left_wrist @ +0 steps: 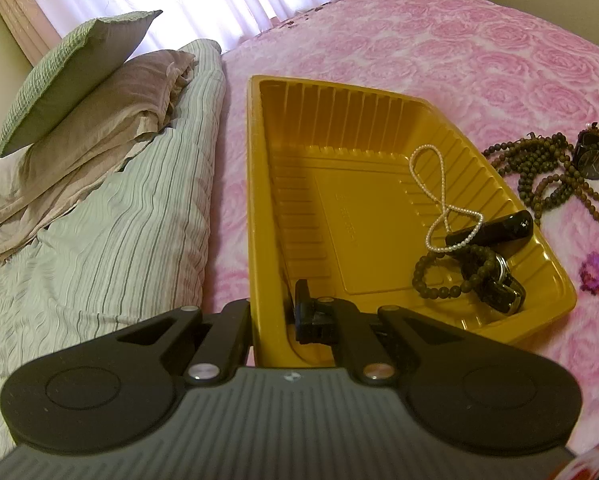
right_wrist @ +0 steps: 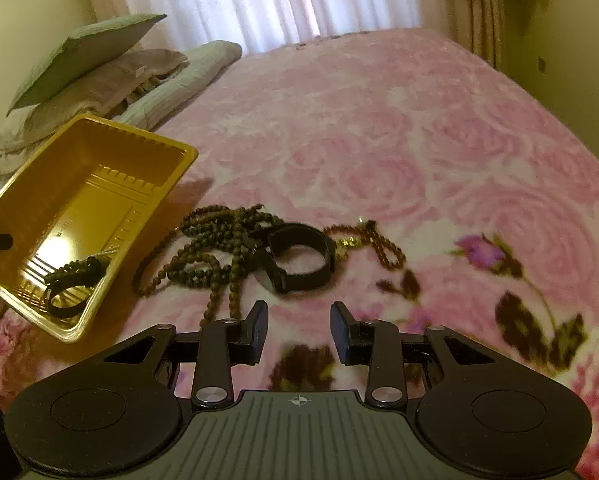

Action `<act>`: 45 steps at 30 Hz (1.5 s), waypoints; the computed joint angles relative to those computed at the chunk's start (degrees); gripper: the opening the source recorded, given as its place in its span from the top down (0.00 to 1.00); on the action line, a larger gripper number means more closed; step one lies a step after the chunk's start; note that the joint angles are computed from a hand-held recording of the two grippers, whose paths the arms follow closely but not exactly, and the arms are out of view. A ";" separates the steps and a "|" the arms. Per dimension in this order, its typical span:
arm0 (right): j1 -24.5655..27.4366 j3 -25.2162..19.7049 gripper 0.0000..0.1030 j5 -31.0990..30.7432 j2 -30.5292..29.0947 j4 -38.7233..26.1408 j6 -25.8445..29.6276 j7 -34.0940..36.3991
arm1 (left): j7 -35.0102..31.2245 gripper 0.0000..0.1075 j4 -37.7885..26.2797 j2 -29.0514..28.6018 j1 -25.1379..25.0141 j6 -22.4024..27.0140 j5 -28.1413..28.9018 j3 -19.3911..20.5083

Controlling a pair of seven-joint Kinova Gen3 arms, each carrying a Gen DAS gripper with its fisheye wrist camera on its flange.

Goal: Organize jewelry
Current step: 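Move the open right gripper back toward the remaining jewelry, then grasp the black leather bracelet with the right gripper and drop it in the tray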

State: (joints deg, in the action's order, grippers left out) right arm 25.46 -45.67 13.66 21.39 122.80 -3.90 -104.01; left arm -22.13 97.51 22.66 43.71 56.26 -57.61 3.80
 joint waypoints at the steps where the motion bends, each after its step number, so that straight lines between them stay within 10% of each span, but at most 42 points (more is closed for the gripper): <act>1: -0.74 0.69 0.66 0.03 0.07 -0.34 -0.03 0.17 | 0.06 0.97 0.01 0.01 0.01 -0.02 -0.03 -0.01; 14: -11.26 6.77 0.67 4.91 4.72 -10.15 7.05 11.78 | 0.01 0.97 0.21 0.02 -0.07 -0.02 -0.10 -0.01; 24: -17.22 13.38 0.90 -0.13 3.27 -8.57 5.64 19.12 | -1.05 0.96 -0.89 0.51 -0.02 0.71 0.73 -0.09; 35: -11.05 7.96 0.91 -8.75 0.14 -6.49 5.02 23.96 | -0.91 0.96 -0.70 0.42 0.09 0.58 0.67 -0.22; 45: -3.32 -7.28 0.91 -13.80 2.78 -11.18 9.01 31.32 | -1.10 0.96 -0.94 0.40 0.13 0.71 0.73 -0.10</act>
